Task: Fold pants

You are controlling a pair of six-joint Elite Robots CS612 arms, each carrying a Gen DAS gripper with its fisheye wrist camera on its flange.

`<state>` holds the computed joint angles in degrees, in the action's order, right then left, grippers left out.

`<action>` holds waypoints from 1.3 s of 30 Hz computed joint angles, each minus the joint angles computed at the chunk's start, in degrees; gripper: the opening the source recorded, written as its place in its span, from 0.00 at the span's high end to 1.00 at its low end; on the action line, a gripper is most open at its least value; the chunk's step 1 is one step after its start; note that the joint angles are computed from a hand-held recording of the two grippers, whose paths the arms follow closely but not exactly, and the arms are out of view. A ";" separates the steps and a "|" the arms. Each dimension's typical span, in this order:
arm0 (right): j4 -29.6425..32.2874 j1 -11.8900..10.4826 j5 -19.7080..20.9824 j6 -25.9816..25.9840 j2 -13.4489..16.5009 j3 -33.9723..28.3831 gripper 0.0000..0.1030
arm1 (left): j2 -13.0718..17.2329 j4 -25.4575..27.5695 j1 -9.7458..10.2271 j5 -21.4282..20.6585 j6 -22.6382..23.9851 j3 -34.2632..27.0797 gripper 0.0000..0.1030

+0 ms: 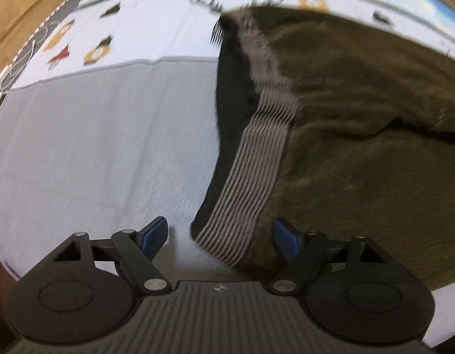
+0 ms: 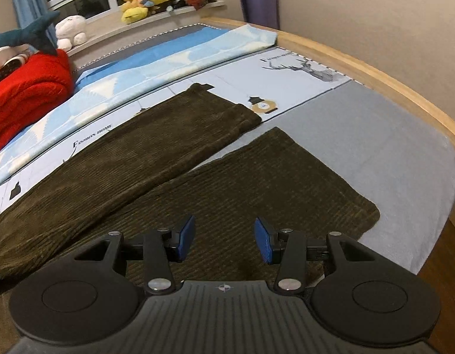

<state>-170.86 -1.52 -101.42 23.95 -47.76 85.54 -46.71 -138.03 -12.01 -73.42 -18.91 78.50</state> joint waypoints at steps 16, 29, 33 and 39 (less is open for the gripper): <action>0.61 0.58 0.58 -3.42 0.34 -0.90 0.55 | 0.83 0.15 0.68 -1.03 0.31 -1.02 0.17; 1.42 0.77 1.04 -4.48 0.50 -1.32 0.54 | 0.31 -3.54 1.27 -5.95 3.98 0.26 0.57; 1.65 0.89 1.06 -4.64 0.59 -1.49 0.54 | -0.30 -5.21 1.13 -5.95 4.81 1.31 0.58; 1.83 0.94 1.39 -5.53 0.70 -1.69 0.55 | 0.02 -3.39 1.24 -5.35 3.22 0.66 0.34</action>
<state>-169.03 -0.58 -100.03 18.42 -47.06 83.84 -46.69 -141.42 -10.77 -78.77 -15.69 79.16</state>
